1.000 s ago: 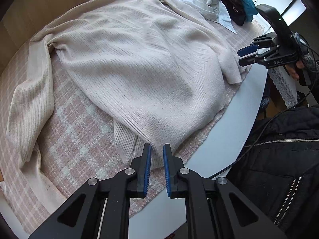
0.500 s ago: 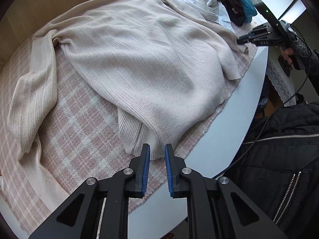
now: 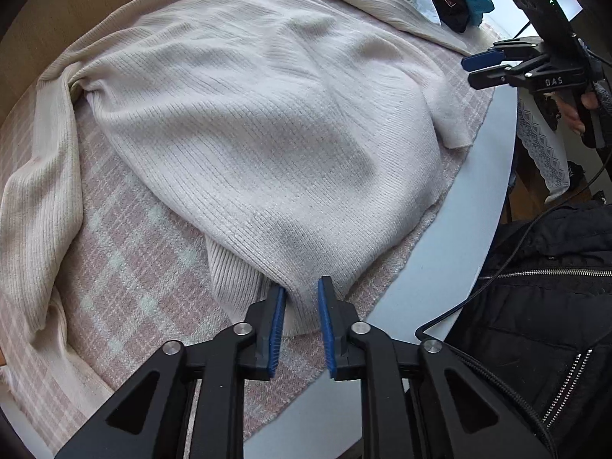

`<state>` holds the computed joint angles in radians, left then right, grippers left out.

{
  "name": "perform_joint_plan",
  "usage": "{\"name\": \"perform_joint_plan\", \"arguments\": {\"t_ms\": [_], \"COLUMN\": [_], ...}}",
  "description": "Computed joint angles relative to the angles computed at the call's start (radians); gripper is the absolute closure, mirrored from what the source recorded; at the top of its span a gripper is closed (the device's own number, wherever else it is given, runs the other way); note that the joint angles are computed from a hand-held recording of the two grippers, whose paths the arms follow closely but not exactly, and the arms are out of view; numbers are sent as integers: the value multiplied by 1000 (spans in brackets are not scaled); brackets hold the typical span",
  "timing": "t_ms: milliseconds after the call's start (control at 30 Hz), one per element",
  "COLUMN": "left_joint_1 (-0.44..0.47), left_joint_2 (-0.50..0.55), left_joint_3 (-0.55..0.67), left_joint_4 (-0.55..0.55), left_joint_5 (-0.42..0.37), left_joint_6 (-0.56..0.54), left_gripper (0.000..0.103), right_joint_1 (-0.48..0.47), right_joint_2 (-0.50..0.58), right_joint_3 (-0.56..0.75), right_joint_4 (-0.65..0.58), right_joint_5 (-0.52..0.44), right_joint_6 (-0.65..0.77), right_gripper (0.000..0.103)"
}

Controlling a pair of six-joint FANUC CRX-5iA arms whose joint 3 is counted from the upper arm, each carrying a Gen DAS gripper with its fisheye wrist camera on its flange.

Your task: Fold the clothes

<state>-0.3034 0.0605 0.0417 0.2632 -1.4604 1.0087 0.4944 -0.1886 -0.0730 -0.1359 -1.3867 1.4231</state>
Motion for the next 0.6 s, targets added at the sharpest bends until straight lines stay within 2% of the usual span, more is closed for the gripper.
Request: {"name": "perform_joint_plan", "arguments": {"t_ms": [67,133,167,200,233,433,533,600], "left_joint_1": [13,27,32,37,43,129,180,202], "left_joint_2": [2,-2,-6,-11,-17,-48,-32,13], "left_joint_3": [-2,-8,-13,-18,-25,-54,-21,38], "left_joint_4": [18,35,44,51,56,170,222,227], "left_joint_5": [-5,-6,-5,-2,4,33,47,57], "left_joint_6": [4,0,-2,-2,1,29,32,41], "left_gripper": [97,99,99,99,99,100,100,100], "right_joint_1": [-33,-93,-112,-129,-133,-209,-280,-294], "right_joint_2": [25,33,36,39,53,75,140,212], "right_joint_3": [12,29,35,40,53,155,272,347], "right_joint_4": [-81,-216,-257,-294,-298,-337,-378,-343], "right_joint_5": [8,11,14,16,-1,-24,-35,-17], "right_joint_6": [24,81,101,120,115,132,134,107], "right_gripper": [51,51,56,82,100,99,99,99]}}
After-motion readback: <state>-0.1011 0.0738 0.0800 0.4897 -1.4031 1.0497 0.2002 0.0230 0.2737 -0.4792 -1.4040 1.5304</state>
